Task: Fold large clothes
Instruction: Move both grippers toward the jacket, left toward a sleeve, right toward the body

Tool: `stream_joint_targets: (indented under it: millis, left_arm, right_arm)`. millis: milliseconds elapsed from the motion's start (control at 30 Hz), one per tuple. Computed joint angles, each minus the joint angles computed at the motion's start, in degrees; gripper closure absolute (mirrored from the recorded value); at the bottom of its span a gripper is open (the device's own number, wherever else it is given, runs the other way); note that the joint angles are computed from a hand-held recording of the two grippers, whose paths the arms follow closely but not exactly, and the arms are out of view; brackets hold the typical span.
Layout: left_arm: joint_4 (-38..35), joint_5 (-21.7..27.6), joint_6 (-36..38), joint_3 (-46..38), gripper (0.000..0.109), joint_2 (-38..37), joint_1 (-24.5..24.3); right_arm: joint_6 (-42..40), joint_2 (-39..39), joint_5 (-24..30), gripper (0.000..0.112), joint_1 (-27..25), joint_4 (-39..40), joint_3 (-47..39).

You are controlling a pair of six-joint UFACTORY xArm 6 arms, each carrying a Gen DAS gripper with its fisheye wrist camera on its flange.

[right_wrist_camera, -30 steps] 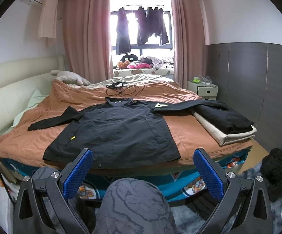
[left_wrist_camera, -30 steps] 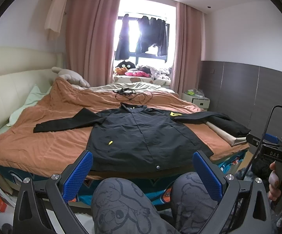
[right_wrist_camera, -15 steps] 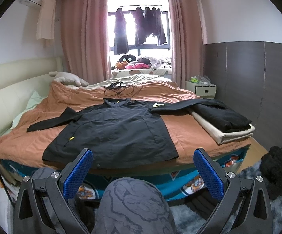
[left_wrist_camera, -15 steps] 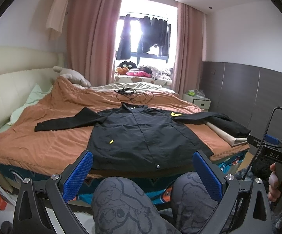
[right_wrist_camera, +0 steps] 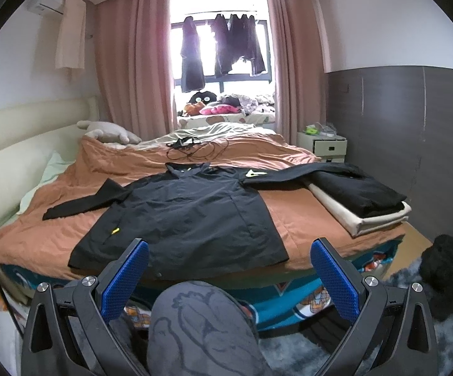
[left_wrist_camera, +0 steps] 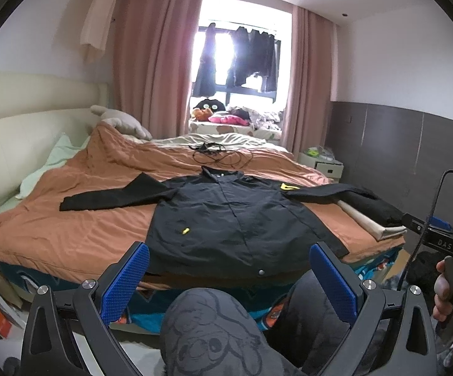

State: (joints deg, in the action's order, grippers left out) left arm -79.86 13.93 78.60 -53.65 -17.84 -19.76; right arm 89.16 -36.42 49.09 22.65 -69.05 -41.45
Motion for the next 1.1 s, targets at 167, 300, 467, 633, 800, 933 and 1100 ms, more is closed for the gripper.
stream_joint_targets:
  millis: [167,300,467,633,800,933,1100]
  left_arm:
    - [3.87,-1.37,-4.69,-3.47,0.006,4.31,0.84]
    - [10.15,-2.52,-11.02,-7.16,0.006,8.83,1.41]
    - [14.38,-2.64,-15.9,-12.14,0.006,14.18,3.08]
    - [25.49,-4.85,-27.11,-17.26,0.006,20.16,4.74]
    - [37.89,-3.78,-40.41,-25.0,0.006,27.53,7.52]
    - [49.92,-1.89,-53.03,-32.74,0.006,34.19,9.71]
    - [60.28,1.36,-65.0,-45.01,0.006,43.8,12.04]
  right_arm:
    - [0.79,6.01,-7.01,0.009,-4.29,-0.17,-3.67]
    - [1.05,11.18,-10.53,0.009,-5.92,-1.13,-7.56]
    - [0.23,18.01,-16.19,0.009,-8.67,-0.91,-13.07]
    - [-0.56,24.86,-21.17,0.009,-11.4,-0.78,-19.1]
    - [-2.32,32.1,-25.75,0.009,-14.18,0.92,-25.63]
    - [-4.95,38.72,-26.53,0.009,-15.43,1.99,-32.44]
    - [-11.75,48.49,-29.13,0.009,-17.07,9.13,-42.43]
